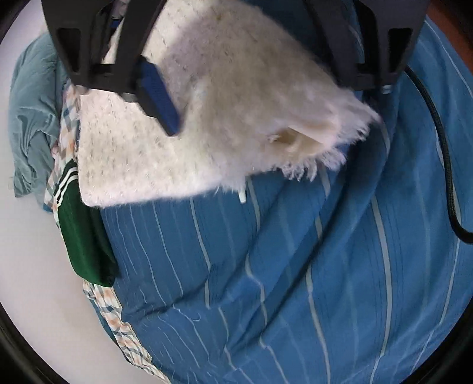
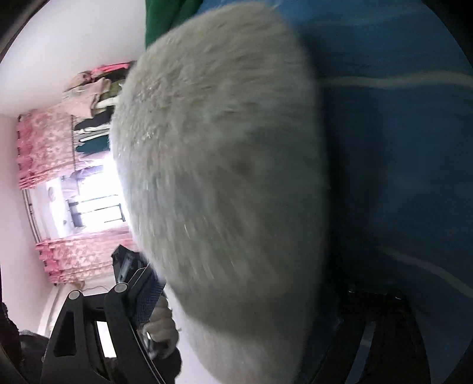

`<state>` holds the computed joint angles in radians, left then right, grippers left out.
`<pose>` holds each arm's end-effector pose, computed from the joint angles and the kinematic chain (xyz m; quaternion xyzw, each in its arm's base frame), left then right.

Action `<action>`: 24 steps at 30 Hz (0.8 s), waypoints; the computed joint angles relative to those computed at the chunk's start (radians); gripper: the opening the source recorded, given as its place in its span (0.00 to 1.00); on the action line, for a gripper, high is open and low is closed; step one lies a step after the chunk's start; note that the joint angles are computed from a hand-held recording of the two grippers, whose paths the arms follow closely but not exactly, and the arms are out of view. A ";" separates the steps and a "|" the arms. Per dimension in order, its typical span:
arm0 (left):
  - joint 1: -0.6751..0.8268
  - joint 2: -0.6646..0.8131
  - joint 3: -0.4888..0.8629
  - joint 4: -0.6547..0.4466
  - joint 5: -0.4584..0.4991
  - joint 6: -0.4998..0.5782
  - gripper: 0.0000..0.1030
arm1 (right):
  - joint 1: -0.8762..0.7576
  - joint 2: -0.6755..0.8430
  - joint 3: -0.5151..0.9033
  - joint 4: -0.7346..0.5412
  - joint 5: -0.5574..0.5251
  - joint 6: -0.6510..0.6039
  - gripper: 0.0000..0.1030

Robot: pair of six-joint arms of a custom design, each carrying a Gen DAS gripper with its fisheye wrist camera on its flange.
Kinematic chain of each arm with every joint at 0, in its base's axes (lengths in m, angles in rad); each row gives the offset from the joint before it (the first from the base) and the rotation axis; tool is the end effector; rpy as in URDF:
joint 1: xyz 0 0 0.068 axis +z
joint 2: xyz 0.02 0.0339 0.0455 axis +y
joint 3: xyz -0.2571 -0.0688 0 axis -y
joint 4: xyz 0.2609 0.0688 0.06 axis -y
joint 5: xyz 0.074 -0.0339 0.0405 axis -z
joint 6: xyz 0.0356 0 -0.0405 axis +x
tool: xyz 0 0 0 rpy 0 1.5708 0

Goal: Fold large clothes

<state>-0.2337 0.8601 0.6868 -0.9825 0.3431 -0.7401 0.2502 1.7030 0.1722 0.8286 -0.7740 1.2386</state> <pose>0.1558 -0.0494 0.2241 -0.2075 0.9423 -0.2426 0.1012 0.1878 0.0737 0.0458 0.2587 0.8149 0.5158 0.0546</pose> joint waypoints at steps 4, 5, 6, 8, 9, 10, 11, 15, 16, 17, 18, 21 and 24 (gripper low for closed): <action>-0.031 0.038 0.043 0.008 -0.056 0.007 0.20 | 0.074 0.082 0.146 -0.057 0.058 0.006 0.76; -0.031 0.046 0.062 -0.003 -0.068 0.015 0.19 | 0.077 0.105 0.149 -0.006 0.065 0.040 0.66; -0.020 0.053 0.082 -0.015 -0.064 0.025 0.17 | 0.080 0.124 0.147 0.051 0.075 0.075 0.64; -0.005 0.066 0.117 -0.037 -0.053 0.042 0.16 | 0.092 0.113 0.146 0.080 0.100 0.114 0.59; -0.004 0.071 0.137 -0.049 -0.052 0.052 0.16 | 0.101 0.099 0.151 0.094 0.116 0.144 0.59; 0.000 0.080 0.169 -0.067 -0.049 0.068 0.16 | 0.107 0.085 0.155 0.104 0.127 0.168 0.58; 0.001 0.087 0.188 -0.074 -0.048 0.080 0.16 | 0.108 0.076 0.165 0.112 0.136 0.193 0.57; 0.048 0.155 0.333 -0.140 -0.015 0.174 0.16 | 0.121 -0.012 0.225 0.033 0.168 0.248 0.56; 0.057 0.177 0.359 -0.143 -0.002 0.184 0.16 | 0.121 -0.031 0.247 -0.001 0.173 0.250 0.56; 0.071 0.217 0.409 -0.149 0.017 0.201 0.16 | 0.118 -0.053 0.290 -0.058 0.180 0.248 0.56; 0.080 0.266 0.469 -0.154 0.035 0.221 0.16 | 0.113 -0.061 0.318 -0.089 0.184 0.251 0.56; 0.091 0.391 0.615 -0.163 0.082 0.271 0.16 | 0.092 -0.075 0.435 -0.210 0.206 0.254 0.56; 0.085 0.575 0.825 -0.180 0.151 0.300 0.15 | 0.066 -0.071 0.585 -0.358 0.246 0.236 0.56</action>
<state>-0.1485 1.4353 1.5118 -1.1629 0.4940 -0.4399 0.3160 1.6319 0.7569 0.4707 -0.5281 1.4744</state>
